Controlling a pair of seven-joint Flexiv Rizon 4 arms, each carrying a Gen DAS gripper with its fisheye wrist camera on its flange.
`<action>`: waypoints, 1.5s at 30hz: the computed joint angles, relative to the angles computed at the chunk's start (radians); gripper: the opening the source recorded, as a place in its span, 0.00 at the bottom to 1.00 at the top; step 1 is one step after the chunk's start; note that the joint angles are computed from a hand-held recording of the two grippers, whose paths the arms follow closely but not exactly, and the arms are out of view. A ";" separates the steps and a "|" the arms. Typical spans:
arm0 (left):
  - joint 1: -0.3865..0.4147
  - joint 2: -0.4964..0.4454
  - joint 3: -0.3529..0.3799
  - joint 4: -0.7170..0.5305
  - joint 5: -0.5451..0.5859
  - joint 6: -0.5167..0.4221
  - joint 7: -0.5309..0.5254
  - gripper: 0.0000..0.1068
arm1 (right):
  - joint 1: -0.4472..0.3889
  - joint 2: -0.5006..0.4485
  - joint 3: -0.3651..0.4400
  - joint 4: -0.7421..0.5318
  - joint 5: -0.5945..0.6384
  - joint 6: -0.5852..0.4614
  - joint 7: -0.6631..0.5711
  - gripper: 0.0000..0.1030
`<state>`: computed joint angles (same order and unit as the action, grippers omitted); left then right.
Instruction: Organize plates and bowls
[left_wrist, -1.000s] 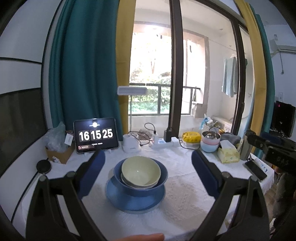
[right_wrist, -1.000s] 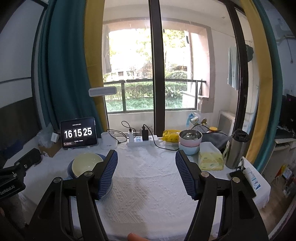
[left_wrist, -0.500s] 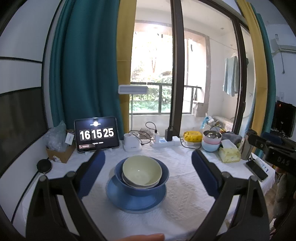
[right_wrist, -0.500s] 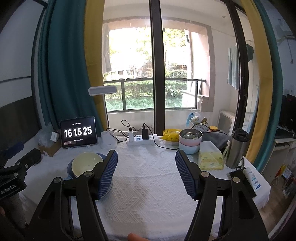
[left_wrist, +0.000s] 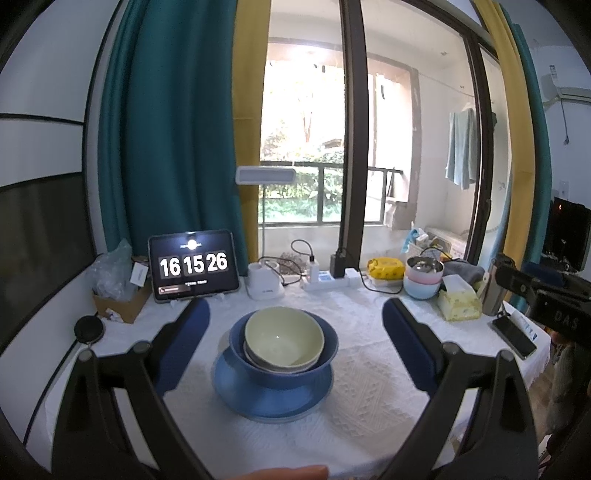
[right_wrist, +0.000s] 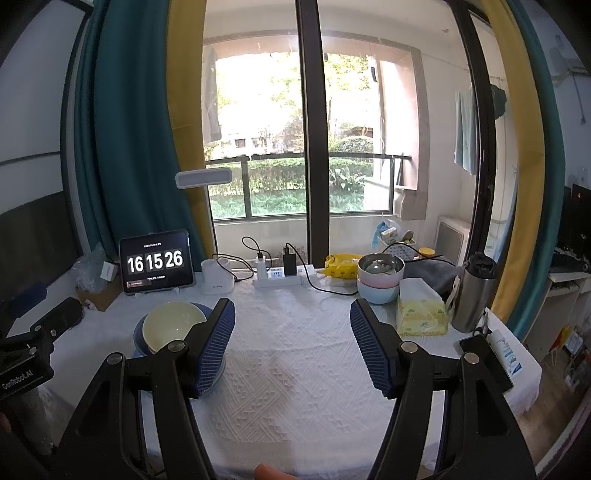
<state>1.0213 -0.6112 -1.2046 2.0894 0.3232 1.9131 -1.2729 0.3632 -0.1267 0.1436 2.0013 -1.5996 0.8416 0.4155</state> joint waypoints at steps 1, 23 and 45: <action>0.000 -0.001 -0.001 -0.001 0.001 0.000 0.001 0.90 | 0.000 -0.001 0.000 0.000 0.000 0.001 0.002 0.66; -0.004 0.019 0.012 0.001 -0.011 -0.008 -0.012 0.89 | 0.000 0.007 0.004 0.012 0.000 -0.013 0.014 0.66; -0.005 0.024 0.007 0.007 -0.018 -0.011 -0.008 0.89 | -0.002 0.008 0.005 0.018 0.003 -0.013 0.017 0.66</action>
